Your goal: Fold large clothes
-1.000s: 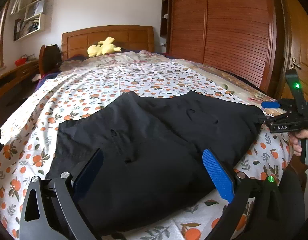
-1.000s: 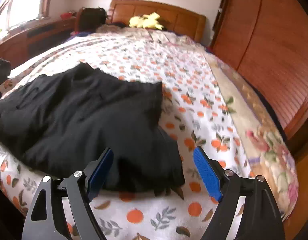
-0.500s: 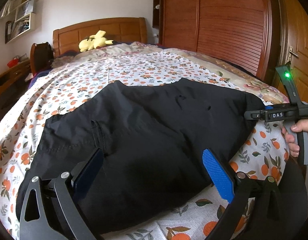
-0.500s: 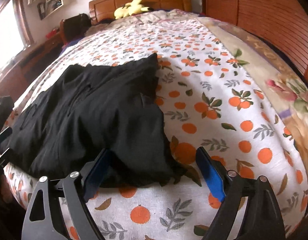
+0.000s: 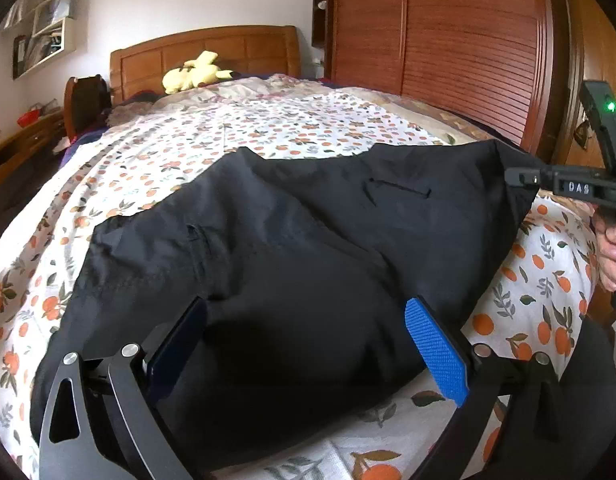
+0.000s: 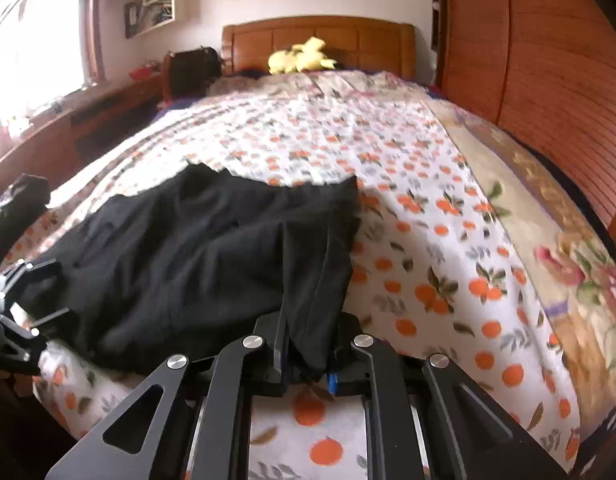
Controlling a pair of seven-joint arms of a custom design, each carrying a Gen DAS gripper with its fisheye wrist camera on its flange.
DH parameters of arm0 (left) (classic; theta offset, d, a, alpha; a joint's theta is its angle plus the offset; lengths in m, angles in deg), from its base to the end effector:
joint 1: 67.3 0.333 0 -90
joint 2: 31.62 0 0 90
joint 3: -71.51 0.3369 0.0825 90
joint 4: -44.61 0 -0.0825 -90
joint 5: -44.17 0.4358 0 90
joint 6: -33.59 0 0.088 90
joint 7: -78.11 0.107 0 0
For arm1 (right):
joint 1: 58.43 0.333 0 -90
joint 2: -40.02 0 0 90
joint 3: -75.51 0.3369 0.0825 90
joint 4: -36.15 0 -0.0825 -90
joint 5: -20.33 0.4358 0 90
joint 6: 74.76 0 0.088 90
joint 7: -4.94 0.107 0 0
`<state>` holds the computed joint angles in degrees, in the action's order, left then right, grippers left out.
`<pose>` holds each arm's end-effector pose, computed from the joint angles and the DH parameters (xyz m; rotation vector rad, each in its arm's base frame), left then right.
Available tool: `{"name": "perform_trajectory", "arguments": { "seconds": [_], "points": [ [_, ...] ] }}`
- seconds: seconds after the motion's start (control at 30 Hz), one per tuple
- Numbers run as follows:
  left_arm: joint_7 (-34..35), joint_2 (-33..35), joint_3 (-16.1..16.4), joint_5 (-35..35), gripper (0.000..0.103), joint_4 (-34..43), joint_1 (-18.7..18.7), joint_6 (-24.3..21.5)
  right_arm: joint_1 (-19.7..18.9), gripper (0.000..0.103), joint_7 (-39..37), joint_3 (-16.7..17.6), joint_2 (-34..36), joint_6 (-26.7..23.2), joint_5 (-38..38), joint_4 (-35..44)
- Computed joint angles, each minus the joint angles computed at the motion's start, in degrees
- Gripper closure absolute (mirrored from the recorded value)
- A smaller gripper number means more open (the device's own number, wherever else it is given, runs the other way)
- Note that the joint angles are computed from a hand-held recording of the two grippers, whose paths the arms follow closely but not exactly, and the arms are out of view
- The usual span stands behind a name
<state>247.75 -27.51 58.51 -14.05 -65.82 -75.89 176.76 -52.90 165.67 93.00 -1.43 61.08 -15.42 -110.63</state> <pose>0.6206 -0.2365 0.5038 -0.6588 2.5694 -1.2711 0.3828 0.1690 0.5463 -1.2795 2.1614 -0.9786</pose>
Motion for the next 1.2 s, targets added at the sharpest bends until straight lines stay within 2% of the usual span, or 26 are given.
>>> {"name": "perform_trajectory", "arguments": {
  "seconds": [0.17, 0.33, 0.6, 0.77, 0.93, 1.1, 1.2],
  "points": [
    [-0.30, -0.17, 0.59, -1.02, 0.003, 0.57, 0.82, -0.68, -0.94, 0.092, -0.25, 0.39, 1.31, 1.64, -1.87, 2.07],
    [-0.17, -0.61, 1.30, -2.45, 0.003, 0.94, 1.79, -1.36, -1.98, 0.093, 0.29, 1.10, 3.80, 5.44, -4.83, 5.11],
    [-0.86, -0.73, 2.80, -2.74, 0.003, 1.46, 3.91, -0.76, -1.77, 0.094, -3.50, 2.58, 15.48, 9.63, -12.04, 17.06],
    [-1.04, -0.63, 3.95, -3.31, 0.003, 1.77, 5.91, -0.58, 1.42, 0.094, -5.87, 2.17, 25.90, 10.72, -16.74, 27.10],
    [-1.11, -0.25, 4.88, -3.73, 0.003, 2.13, 8.04, -0.21, 6.23, 0.094, -10.57, 0.81, 36.43, 11.50, -17.78, 37.23],
    [-1.85, 0.49, 5.37, -4.17, 0.003, 3.30, 9.83, 0.14, 10.94, 0.094, -20.35, -1.37, 45.73, 10.99, -8.89, 44.32],
    [-3.05, 0.63, 5.33, -4.49, 0.003, 3.96, 10.66, -0.16, 12.99, 0.092, -23.20, -2.81, 48.26, 10.09, -5.22, 45.34]
  ]
}}
